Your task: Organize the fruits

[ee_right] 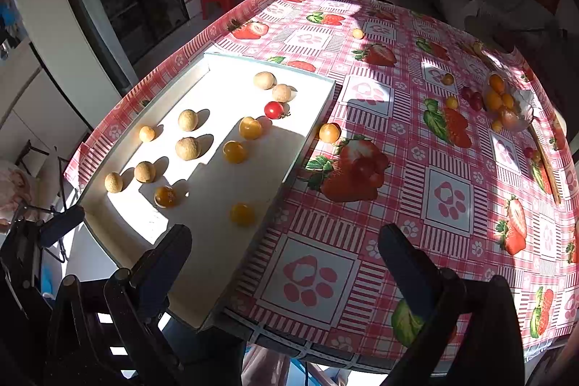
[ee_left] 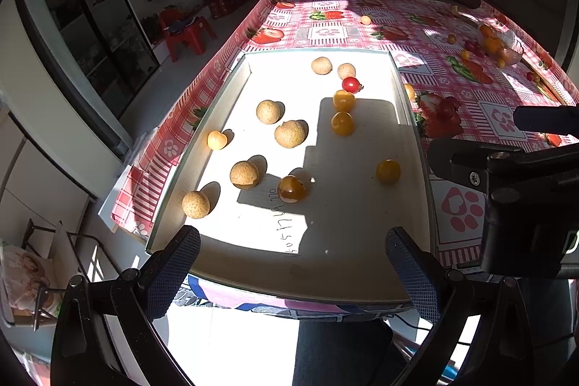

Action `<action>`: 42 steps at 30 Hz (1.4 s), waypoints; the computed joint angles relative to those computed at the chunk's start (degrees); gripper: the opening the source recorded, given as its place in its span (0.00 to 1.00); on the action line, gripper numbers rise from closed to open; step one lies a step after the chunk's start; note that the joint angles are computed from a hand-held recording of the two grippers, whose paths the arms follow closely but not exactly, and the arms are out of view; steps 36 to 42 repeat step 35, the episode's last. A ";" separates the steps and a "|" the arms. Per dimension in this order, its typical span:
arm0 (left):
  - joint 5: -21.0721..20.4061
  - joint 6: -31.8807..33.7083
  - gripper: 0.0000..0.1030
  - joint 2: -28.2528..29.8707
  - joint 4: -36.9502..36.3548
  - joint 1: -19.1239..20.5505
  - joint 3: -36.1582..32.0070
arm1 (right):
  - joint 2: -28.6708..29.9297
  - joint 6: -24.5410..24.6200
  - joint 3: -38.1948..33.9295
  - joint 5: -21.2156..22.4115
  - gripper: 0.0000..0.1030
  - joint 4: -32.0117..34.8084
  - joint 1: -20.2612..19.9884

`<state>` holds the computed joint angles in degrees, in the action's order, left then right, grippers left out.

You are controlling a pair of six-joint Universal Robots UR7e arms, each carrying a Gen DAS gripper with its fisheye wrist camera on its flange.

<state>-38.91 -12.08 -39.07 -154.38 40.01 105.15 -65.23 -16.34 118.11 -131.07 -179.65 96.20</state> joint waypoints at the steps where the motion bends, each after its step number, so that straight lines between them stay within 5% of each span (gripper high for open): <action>1: 0.05 0.04 1.00 0.05 0.00 -0.02 -0.02 | -0.01 -0.06 0.00 0.06 1.00 -0.03 -0.02; 42: -1.64 1.38 1.00 -0.19 -1.98 0.58 0.44 | 0.56 -1.36 0.31 -0.10 1.00 -0.34 -0.23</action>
